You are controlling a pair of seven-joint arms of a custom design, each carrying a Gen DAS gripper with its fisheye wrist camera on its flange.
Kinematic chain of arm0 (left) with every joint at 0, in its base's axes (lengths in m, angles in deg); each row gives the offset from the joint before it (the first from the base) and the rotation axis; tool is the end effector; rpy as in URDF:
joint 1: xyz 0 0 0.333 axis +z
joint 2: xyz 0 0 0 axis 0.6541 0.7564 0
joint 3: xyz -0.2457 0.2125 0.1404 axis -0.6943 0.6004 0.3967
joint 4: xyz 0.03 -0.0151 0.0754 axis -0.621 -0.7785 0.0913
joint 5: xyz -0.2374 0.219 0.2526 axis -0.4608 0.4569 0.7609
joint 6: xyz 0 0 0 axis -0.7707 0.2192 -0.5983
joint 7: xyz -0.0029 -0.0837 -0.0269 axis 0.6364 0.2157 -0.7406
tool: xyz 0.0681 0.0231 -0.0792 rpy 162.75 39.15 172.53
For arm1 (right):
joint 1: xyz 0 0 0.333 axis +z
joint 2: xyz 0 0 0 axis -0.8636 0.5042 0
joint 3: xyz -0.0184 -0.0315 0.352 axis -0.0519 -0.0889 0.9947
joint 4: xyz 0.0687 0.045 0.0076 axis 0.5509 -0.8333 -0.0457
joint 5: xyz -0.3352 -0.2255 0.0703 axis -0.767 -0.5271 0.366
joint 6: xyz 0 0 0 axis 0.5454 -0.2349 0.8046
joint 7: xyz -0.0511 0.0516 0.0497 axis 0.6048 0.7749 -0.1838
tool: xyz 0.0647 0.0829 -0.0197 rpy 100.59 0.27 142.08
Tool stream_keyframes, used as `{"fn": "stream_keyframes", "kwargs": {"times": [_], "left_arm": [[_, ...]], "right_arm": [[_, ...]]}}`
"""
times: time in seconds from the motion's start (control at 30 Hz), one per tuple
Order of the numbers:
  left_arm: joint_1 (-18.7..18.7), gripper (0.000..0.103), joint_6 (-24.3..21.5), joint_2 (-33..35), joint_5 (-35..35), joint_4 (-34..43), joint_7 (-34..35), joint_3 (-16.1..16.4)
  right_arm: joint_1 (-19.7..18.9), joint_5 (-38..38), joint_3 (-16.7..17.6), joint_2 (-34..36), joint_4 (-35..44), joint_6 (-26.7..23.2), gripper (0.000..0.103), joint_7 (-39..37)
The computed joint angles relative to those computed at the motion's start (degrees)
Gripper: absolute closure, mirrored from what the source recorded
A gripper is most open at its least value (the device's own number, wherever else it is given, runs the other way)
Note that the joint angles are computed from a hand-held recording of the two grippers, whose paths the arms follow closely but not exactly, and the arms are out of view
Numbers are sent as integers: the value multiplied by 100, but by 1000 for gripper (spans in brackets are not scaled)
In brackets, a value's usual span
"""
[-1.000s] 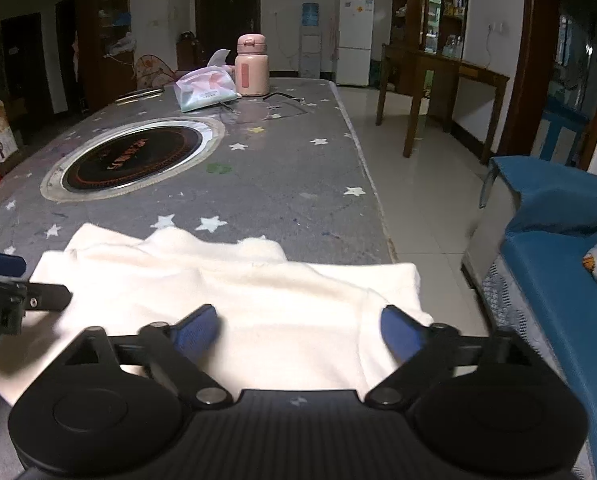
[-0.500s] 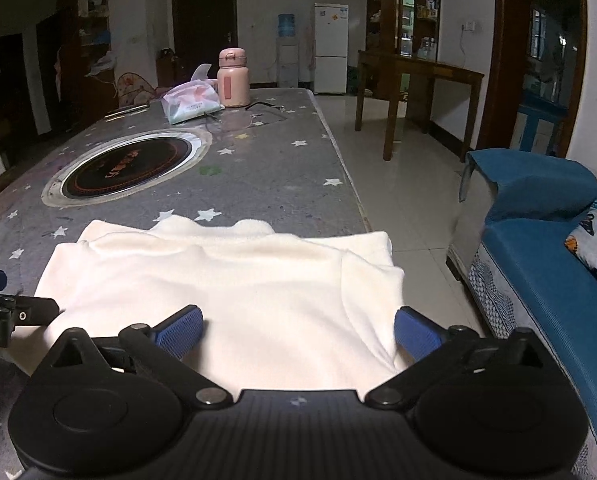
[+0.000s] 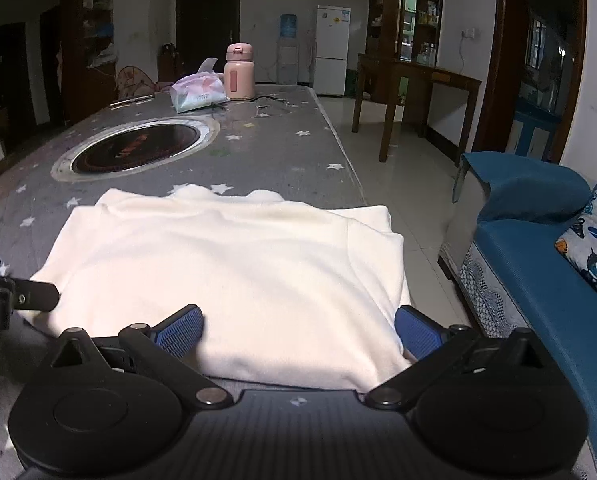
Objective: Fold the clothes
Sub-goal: 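Press the folded sweatshirt flat with both open grippers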
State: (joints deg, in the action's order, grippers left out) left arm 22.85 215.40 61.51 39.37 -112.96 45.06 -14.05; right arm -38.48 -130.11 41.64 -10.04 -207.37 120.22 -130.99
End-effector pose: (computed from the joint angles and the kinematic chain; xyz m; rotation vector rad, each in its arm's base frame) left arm 0.4878 -0.1917 0.4373 -1.3252 2.2924 -0.8704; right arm 0.3676 0.2736 0.4220 -1.4809 1.9735 -0.9776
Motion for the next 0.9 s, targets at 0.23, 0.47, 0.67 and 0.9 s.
{"fn": "stream_keyframes", "kwargs": {"times": [0.23,0.47,0.67,0.9], "left_arm": [[55,0,-52,-10,148,-14,-140,-6],[-41,0,-117,-171,-29,-89,-3,96],[-125,0,-209,-367,1,-246,17,160],[-330,0,-421,-590,-125,-414,168,316]], "right_arm": [[40,116,20,-42,-22,-94,0,-78],[93,232,84,-125,-18,-157,0,-138],[153,599,163,-276,-104,-89,0,-194],[170,1156,246,-337,-136,72,0,-312]]}}
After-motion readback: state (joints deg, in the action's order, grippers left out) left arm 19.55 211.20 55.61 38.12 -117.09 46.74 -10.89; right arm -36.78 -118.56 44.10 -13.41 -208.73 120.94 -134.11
